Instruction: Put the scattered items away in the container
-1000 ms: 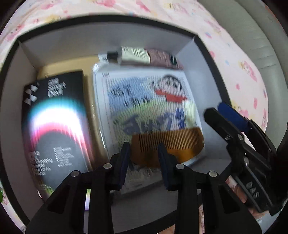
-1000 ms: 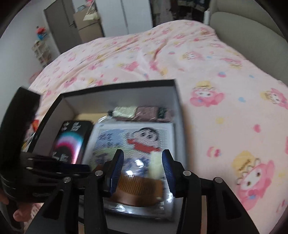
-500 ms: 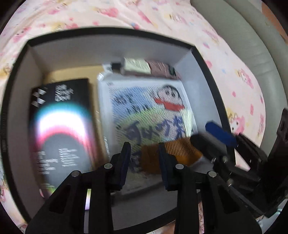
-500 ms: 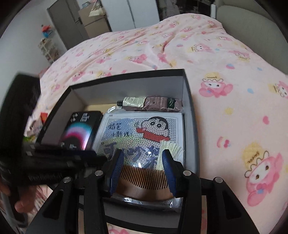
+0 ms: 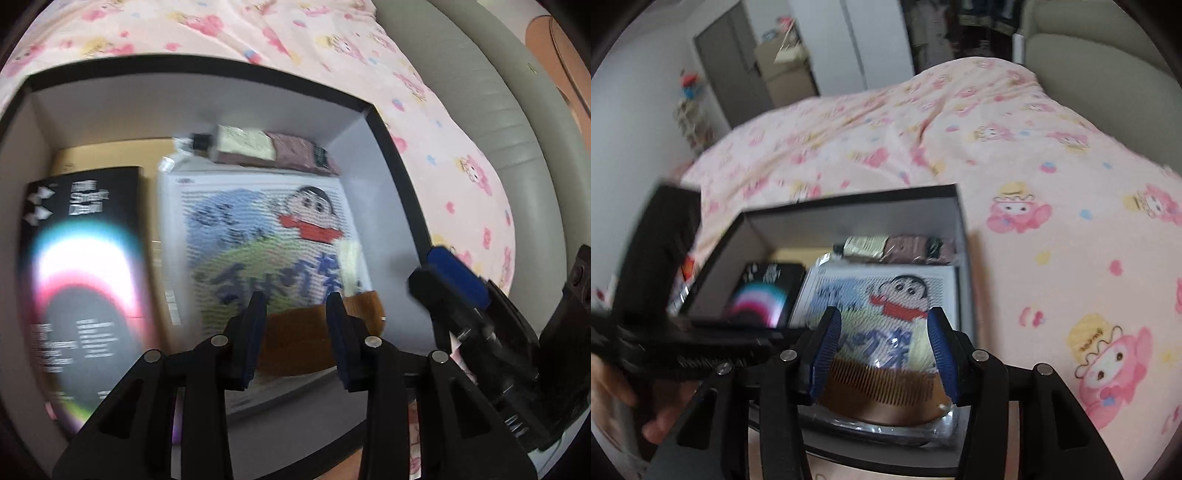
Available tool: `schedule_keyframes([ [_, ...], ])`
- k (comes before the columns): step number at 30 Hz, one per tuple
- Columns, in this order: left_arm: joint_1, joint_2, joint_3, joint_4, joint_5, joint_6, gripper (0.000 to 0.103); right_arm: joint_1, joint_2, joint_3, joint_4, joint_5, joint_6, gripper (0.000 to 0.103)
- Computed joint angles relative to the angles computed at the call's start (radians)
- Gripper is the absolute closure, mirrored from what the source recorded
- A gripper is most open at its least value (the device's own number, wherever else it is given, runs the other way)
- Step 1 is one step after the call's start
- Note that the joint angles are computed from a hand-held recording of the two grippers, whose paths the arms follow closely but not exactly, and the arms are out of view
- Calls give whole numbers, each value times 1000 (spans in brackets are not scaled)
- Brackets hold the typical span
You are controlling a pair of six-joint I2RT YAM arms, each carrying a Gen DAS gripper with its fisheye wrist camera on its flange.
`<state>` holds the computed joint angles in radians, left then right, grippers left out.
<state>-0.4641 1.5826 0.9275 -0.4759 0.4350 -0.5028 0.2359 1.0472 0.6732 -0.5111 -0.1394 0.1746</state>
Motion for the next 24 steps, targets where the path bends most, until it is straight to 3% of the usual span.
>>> schedule_keyframes([
  [4,-29,43,37,-17,29,-8,70,-137,-5,-4,6,-101,-5,60],
  [8,-75,114,123,-119,-22,-7,70,-190,33,10,-5,-144,-5,60],
  [10,-80,114,135,-150,-1,16,69,-182,51,15,-4,-136,-3,60],
  [13,-62,62,88,-111,28,4,68,-153,43,17,-12,-94,-5,60],
  [17,-96,-115,15,-91,-153,-10,64,-93,3,14,-32,14,0,60],
  [20,-162,-250,-2,-146,-363,-33,47,-29,-39,27,-67,132,21,57],
  [21,-189,-266,11,-162,-432,-46,41,-5,-59,34,-85,164,32,55],
  [24,-250,-343,44,-246,-617,-85,27,60,-140,50,-138,245,79,34],
])
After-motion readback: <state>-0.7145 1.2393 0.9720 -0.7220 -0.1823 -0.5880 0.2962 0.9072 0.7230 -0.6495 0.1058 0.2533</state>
